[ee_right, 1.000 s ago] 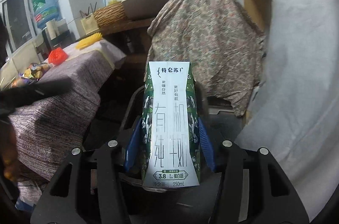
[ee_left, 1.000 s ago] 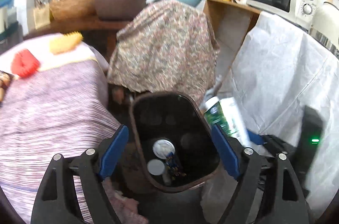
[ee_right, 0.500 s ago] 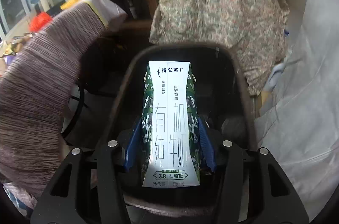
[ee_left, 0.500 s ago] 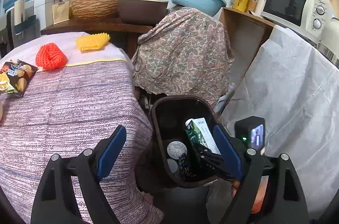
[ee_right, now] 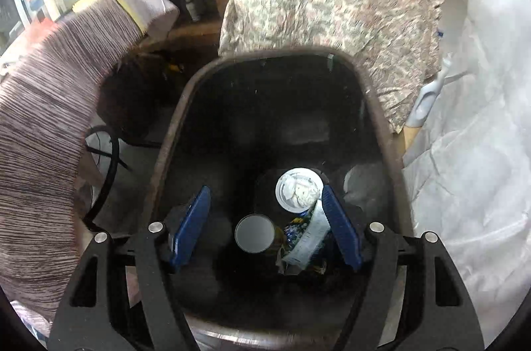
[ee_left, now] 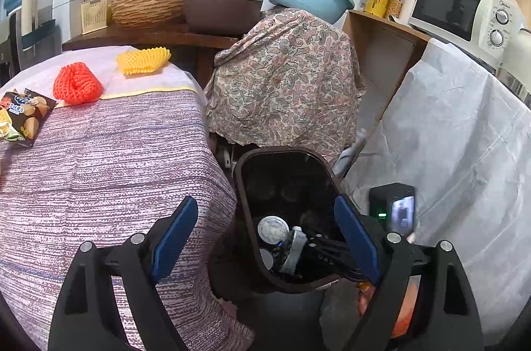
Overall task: Collect trash
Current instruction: 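Move both tools back over the table, then grasp the white juice bottle with the right gripper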
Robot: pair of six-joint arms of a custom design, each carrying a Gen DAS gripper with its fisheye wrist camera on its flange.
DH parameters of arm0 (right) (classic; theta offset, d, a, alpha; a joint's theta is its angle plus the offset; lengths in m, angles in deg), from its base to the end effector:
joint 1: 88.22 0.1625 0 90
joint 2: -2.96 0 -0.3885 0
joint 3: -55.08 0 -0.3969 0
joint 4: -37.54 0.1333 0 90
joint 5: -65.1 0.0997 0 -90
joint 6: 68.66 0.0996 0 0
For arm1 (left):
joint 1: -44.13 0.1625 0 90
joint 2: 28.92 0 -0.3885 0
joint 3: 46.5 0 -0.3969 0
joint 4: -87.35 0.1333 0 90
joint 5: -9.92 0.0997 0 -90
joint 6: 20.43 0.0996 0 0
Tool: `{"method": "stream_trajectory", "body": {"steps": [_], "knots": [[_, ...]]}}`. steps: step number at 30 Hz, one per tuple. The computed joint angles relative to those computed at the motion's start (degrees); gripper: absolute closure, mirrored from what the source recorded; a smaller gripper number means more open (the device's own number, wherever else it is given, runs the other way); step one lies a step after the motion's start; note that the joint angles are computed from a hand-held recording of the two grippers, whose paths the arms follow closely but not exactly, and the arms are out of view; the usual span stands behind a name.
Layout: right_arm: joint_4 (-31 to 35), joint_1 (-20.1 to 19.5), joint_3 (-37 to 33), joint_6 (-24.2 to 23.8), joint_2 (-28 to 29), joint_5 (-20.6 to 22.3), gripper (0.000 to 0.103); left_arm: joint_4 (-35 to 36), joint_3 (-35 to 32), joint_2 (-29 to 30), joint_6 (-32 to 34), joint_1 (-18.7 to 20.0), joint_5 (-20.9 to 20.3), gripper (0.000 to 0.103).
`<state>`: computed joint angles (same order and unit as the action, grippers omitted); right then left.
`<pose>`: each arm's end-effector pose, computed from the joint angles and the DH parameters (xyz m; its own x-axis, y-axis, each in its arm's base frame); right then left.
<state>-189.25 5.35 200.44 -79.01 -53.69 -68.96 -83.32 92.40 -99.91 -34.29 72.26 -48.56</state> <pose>0.0852 -0.3377 0.1166 -0.7298 0.3442 0.5907 -0.1756 0.7407 -0.6485 -0.2581 -0.3482 0.1013 -0.6951 0.5669 -0.4421 0.7144 0.6135 -0.3366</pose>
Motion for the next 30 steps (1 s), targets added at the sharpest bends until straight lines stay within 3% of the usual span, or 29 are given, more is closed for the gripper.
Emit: {"method": "stream_trajectory", "body": {"steps": [8,17,21,25,30], "knots": [[5.6,11.4,-1.6,0.0,-5.0,-3.1,0.026,2.3,1.8,-5.6,-0.9,-0.6,1.7,0.018],[15.3,18.9,-9.4,-0.2,-3.7,2.1,0.025,11.3,5.5,-20.9,-4.0,0.3,10.6,0.012],[21.9,21.5,-14.7,-2.7,-1.3,7.0,0.023,18.8,6.9,-29.5,-7.6,1.3,16.1,0.011],[30.1,23.6,-21.6,-4.7,1.9,13.0,0.022,31.2,7.4,-39.0,-11.6,2.3,22.7,0.011],[41.7,27.4,-33.2,-9.3,9.9,17.7,0.022,46.0,5.8,-49.2,-16.7,5.0,27.8,0.009]]}}
